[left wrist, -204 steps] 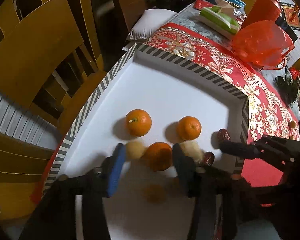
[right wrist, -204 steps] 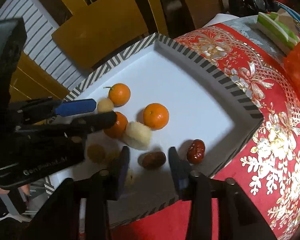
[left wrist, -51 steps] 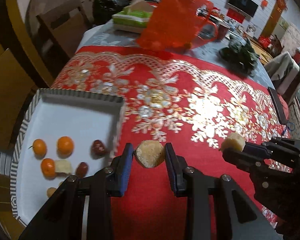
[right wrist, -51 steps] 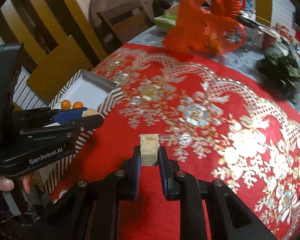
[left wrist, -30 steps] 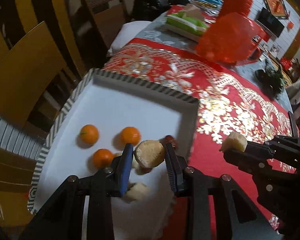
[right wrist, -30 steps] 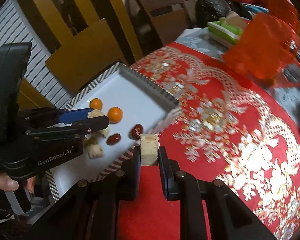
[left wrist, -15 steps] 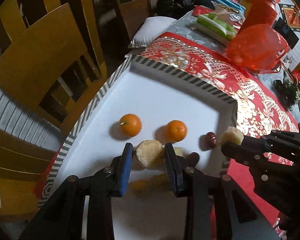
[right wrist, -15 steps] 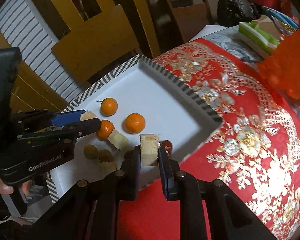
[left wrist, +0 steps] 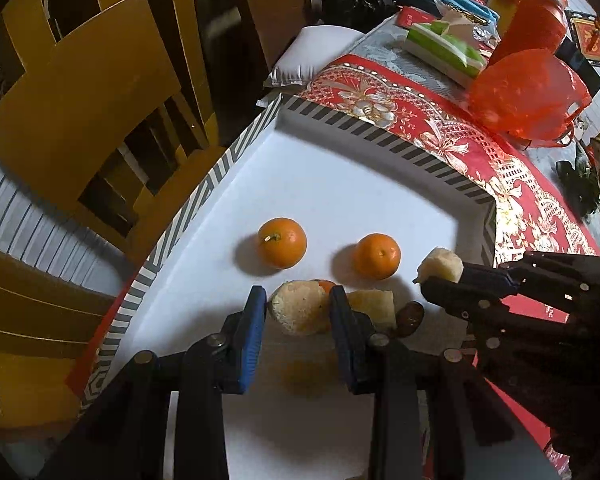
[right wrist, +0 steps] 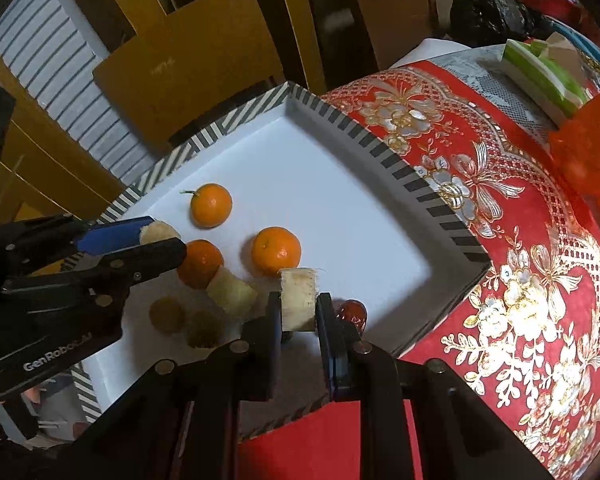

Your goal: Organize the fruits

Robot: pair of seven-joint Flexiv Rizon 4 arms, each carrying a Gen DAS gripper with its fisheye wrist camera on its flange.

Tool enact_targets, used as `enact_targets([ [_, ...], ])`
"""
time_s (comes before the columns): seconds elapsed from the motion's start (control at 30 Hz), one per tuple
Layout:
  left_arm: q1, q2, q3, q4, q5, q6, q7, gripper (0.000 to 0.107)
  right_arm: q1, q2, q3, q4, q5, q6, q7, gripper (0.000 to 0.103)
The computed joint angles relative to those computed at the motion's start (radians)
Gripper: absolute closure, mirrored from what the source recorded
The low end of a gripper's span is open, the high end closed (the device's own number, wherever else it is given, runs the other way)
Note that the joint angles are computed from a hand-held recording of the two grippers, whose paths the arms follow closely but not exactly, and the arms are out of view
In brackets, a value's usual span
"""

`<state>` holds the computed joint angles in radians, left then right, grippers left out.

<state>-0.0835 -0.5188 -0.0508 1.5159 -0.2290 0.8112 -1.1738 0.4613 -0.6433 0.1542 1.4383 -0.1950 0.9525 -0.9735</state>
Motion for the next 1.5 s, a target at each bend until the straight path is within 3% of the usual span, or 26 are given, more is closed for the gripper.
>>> enact_targets([
  [0.17,-0.005,-0.002,0.005,0.001,0.009,0.013,-0.011,0.075,0.000,-0.007,0.003,-0.004,0.006,-0.001,-0.001,0.083],
  [0.3,-0.007,-0.001,0.008,0.007,0.017,0.036,-0.020,0.051,0.002,0.000,0.003,0.004,0.010,0.007,0.006,0.082],
  [0.43,-0.006,0.001,0.006,0.012,0.013,0.055,-0.028,0.038,0.007,0.024,-0.005,0.040,0.007,0.058,0.036,0.059],
  [0.57,-0.004,0.010,0.000,0.029,0.001,0.093,-0.035,0.031,0.024,0.055,-0.030,0.088,-0.031,0.110,0.082,0.052],
  [0.63,-0.003,0.018,-0.002,0.041,-0.007,0.112,-0.039,0.027,0.043,0.078,-0.059,0.128,-0.070,0.149,0.129,0.043],
  [0.9,-0.026,0.060,0.022,0.085,0.050,0.194,-0.069,0.023,0.088,0.159,-0.150,0.291,-0.229,0.312,0.350,0.033],
  [0.93,-0.026,0.065,0.021,0.088,0.051,0.187,-0.071,0.018,0.086,0.166,-0.152,0.303,-0.244,0.321,0.370,0.031],
  [1.03,-0.026,0.078,0.018,0.097,0.048,0.176,-0.079,0.018,0.093,0.189,-0.168,0.345,-0.298,0.346,0.434,0.027],
  [1.2,-0.026,0.110,0.011,0.146,0.032,0.211,-0.084,0.017,0.076,0.214,-0.149,0.382,-0.352,0.350,0.459,0.025],
  [1.37,-0.057,0.132,0.044,0.158,0.101,0.227,-0.151,0.017,0.063,0.236,-0.141,0.417,-0.387,0.367,0.484,0.023],
  [1.5,-0.037,0.156,0.016,0.194,0.063,0.254,-0.130,0.017,0.051,0.249,-0.127,0.435,-0.396,0.371,0.481,0.023],
])
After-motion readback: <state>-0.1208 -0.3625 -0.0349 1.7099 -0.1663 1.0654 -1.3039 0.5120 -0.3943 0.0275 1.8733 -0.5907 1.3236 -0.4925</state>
